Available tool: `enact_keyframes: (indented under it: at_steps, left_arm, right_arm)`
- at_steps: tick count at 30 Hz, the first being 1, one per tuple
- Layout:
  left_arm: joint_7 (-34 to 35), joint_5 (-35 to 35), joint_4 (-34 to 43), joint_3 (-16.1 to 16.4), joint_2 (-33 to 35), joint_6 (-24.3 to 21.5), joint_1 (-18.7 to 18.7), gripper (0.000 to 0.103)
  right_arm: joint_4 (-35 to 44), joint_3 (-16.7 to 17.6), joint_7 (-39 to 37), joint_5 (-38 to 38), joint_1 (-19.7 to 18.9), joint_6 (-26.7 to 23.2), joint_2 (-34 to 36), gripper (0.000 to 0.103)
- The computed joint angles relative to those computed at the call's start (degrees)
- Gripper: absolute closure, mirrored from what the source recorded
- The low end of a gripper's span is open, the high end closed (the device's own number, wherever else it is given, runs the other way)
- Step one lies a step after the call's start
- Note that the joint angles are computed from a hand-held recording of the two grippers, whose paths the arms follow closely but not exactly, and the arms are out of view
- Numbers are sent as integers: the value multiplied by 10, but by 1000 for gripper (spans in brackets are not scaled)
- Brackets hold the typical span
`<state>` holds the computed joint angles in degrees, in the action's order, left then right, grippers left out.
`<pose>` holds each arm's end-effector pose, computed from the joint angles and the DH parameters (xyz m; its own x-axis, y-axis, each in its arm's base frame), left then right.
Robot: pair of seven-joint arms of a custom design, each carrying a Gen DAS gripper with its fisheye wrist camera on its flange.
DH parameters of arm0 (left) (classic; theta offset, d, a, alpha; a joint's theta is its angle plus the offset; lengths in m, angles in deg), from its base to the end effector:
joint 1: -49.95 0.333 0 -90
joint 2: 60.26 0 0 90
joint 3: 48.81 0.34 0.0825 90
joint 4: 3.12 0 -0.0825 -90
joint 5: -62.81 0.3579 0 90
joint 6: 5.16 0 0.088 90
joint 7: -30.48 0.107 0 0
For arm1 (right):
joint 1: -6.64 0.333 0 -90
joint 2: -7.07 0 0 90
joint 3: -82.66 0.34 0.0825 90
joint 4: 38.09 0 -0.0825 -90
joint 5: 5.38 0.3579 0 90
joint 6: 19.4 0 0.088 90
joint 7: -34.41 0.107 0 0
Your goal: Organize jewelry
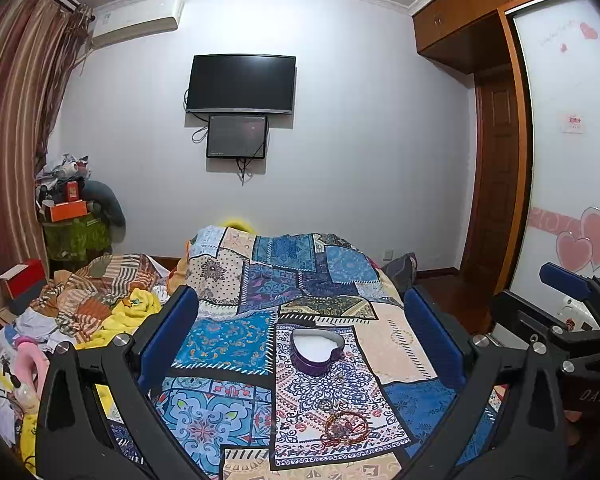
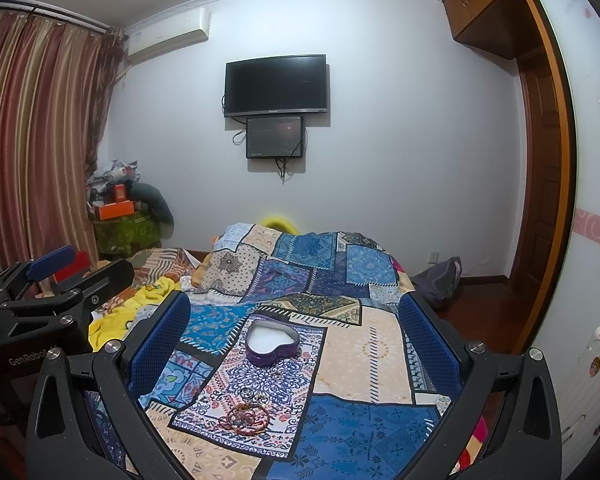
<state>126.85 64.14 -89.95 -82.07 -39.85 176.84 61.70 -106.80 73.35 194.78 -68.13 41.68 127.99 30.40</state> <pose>0.6528 -0.1651 0.6833 -0.3656 -0.9288 0.0611 -0.2138 0.0199 -0.9767 0.6162 0.3487 0.6866 -0.0722 -0.9974 0.0062 -0.2411 0.0114 -0.9704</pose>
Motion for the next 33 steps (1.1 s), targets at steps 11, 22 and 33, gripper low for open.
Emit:
enact_keyframes:
  at_steps: [11,22,33]
  left_arm:
    - [-4,4,-4,4,-3,2,-1,0]
    - [-13,8,12,32,3,-13,-27,0]
    - [-10,7,75,82,43,-64,-78,0]
  right_arm:
    - [0,1,3,-4,1,-3,0,0]
    - [2,1,-2,11,-3,-2,5,0]
    - [22,-6,-41,64,-10,-12,30,0]
